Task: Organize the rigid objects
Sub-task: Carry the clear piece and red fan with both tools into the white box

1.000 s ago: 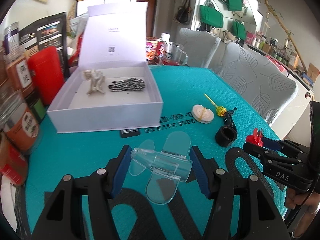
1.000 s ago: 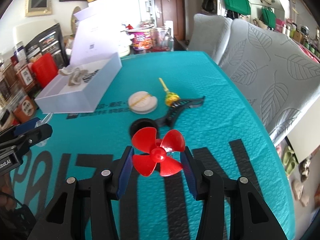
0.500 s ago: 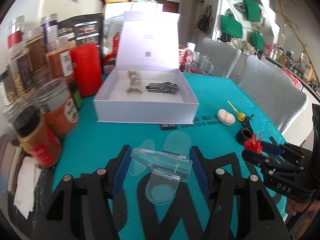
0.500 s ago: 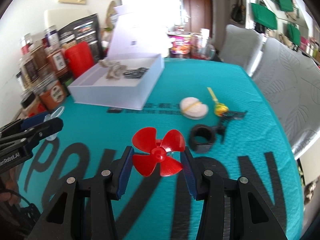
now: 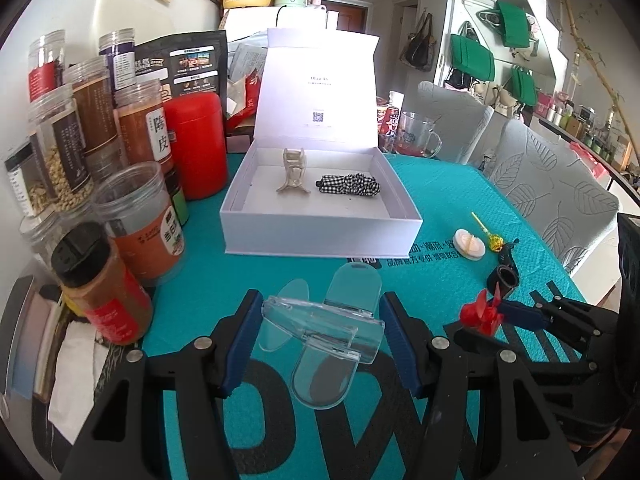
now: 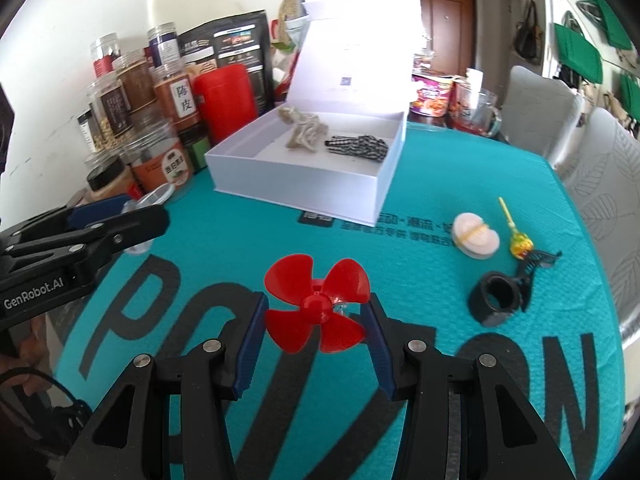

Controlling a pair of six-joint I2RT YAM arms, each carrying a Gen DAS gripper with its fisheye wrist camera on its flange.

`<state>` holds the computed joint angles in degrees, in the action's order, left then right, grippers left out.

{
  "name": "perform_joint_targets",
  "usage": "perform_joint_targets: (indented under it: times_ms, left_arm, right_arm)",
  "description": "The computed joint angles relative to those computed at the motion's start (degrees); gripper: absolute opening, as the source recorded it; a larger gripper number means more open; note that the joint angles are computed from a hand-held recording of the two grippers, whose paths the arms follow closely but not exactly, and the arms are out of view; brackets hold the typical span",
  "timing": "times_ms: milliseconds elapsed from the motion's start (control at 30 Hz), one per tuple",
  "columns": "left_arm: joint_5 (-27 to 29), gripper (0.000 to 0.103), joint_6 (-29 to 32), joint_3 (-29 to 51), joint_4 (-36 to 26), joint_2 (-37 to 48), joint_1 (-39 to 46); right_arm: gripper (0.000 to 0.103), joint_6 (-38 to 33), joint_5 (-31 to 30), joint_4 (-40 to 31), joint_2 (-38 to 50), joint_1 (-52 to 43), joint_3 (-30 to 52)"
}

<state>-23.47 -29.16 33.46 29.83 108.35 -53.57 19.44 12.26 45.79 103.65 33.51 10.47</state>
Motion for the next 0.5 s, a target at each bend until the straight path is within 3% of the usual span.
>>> perform_joint_targets:
  times_ms: [500]
  left_arm:
    - [4.17, 0.06, 8.77, 8.32, -5.91, -2.72, 6.45]
  right_arm:
    - [0.047, -4.78, -3.77, -14.73, -9.32, -4.23, 8.36]
